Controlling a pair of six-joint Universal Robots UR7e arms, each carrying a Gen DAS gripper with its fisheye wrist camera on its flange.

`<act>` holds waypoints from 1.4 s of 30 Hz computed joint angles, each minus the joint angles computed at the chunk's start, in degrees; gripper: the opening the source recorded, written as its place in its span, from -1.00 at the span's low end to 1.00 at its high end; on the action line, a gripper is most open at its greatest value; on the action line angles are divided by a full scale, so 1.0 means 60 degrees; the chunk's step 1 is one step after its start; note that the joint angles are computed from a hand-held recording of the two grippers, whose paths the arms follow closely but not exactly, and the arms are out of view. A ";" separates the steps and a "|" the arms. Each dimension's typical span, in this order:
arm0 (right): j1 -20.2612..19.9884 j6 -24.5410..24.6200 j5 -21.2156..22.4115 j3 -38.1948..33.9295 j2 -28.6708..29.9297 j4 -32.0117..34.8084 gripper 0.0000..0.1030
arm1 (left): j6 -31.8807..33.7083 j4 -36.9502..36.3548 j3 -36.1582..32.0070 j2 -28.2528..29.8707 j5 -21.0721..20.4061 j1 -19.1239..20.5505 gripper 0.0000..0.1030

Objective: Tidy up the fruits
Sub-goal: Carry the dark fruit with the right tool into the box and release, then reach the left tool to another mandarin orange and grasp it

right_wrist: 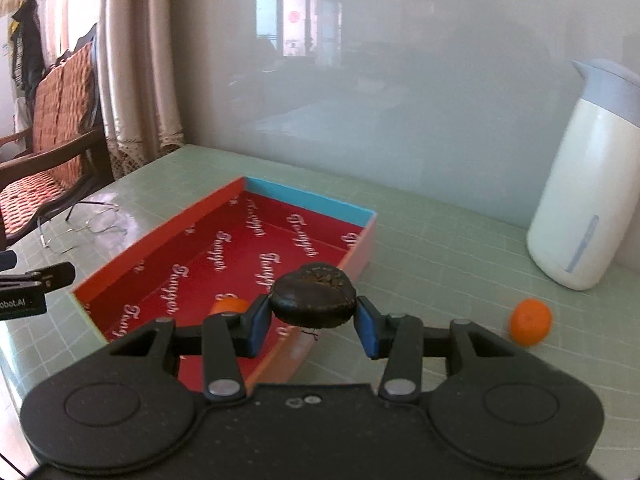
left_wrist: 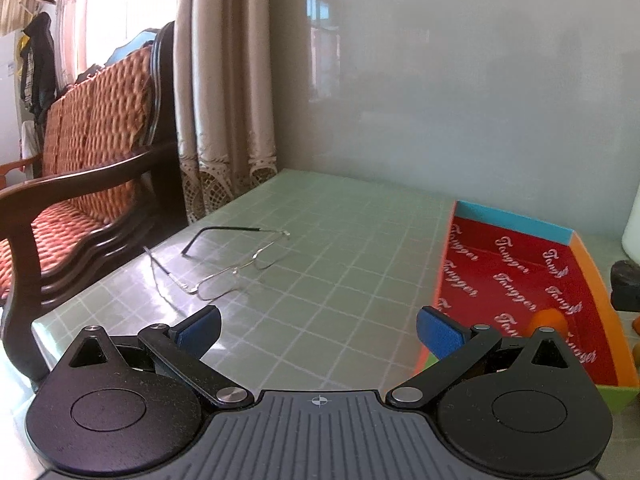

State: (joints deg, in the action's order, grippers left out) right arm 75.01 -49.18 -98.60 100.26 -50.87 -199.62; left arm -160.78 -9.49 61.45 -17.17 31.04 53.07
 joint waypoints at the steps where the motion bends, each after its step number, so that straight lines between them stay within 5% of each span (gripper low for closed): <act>1: 0.0032 -0.0031 0.0012 -0.0030 0.0049 0.0028 -0.15 | 0.0054 -0.0050 0.0061 -0.0036 -0.0018 0.0010 1.00; 24: 0.0197 0.0124 0.0210 -0.0086 0.0314 -0.0240 -0.11 | 0.0000 -0.0096 0.0269 -0.0137 0.0022 0.0002 1.00; 37: -0.0756 0.1113 0.0107 0.0701 -0.0896 -0.1337 -0.08 | -0.1305 0.1811 -0.1327 0.0906 0.1550 -0.0582 1.00; 42: -0.1306 0.1497 0.0256 0.1140 -0.1533 -0.1552 -0.07 | -0.0852 0.2039 -0.1762 0.1393 0.2270 -0.0939 1.00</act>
